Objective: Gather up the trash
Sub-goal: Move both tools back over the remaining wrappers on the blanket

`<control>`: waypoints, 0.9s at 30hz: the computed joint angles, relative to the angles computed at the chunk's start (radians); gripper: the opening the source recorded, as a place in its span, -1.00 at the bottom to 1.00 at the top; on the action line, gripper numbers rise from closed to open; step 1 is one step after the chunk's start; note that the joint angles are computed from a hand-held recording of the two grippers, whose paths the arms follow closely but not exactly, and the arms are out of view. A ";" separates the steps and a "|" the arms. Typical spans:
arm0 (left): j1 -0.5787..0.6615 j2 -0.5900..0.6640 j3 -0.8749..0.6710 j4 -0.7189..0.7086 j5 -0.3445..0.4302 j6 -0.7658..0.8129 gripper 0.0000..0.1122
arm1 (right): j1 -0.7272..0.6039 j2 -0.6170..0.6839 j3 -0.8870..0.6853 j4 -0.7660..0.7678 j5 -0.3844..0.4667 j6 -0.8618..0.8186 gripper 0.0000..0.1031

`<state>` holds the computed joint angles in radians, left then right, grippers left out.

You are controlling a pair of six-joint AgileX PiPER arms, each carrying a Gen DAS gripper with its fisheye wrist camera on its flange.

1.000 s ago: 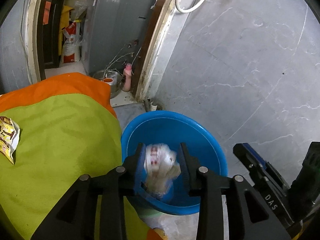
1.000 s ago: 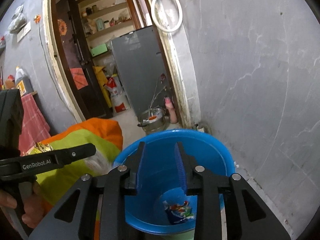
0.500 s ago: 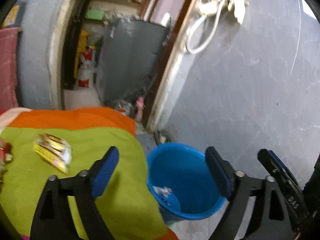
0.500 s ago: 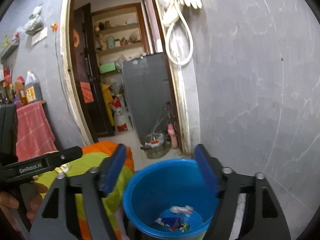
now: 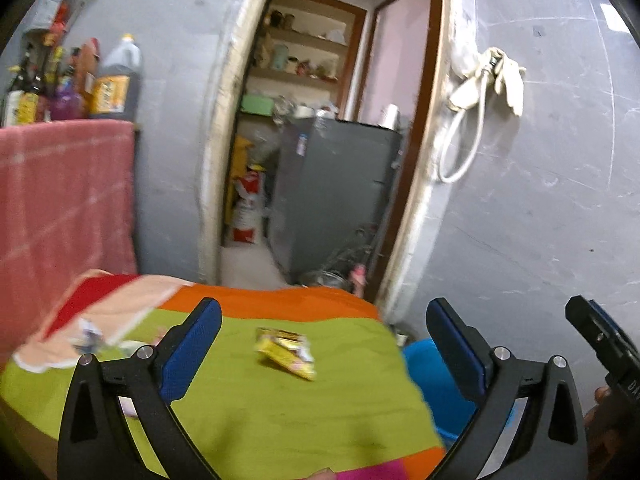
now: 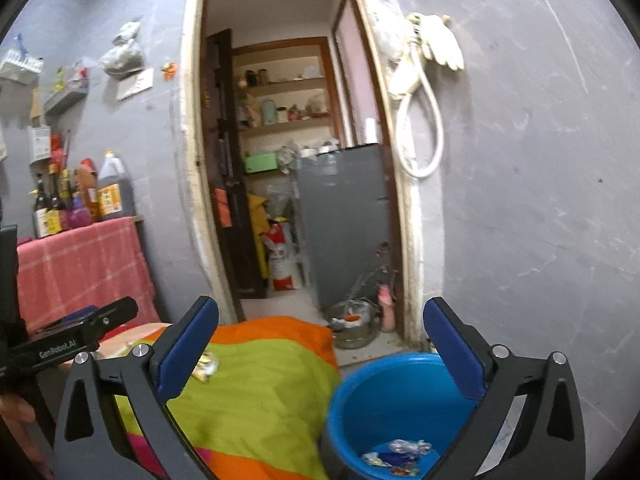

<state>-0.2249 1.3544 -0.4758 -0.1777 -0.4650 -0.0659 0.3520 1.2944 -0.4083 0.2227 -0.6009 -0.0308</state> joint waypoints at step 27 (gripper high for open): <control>0.868 0.034 0.242 0.805 -0.262 -0.336 0.79 | 0.450 0.393 -0.278 0.252 -0.046 -0.162 1.00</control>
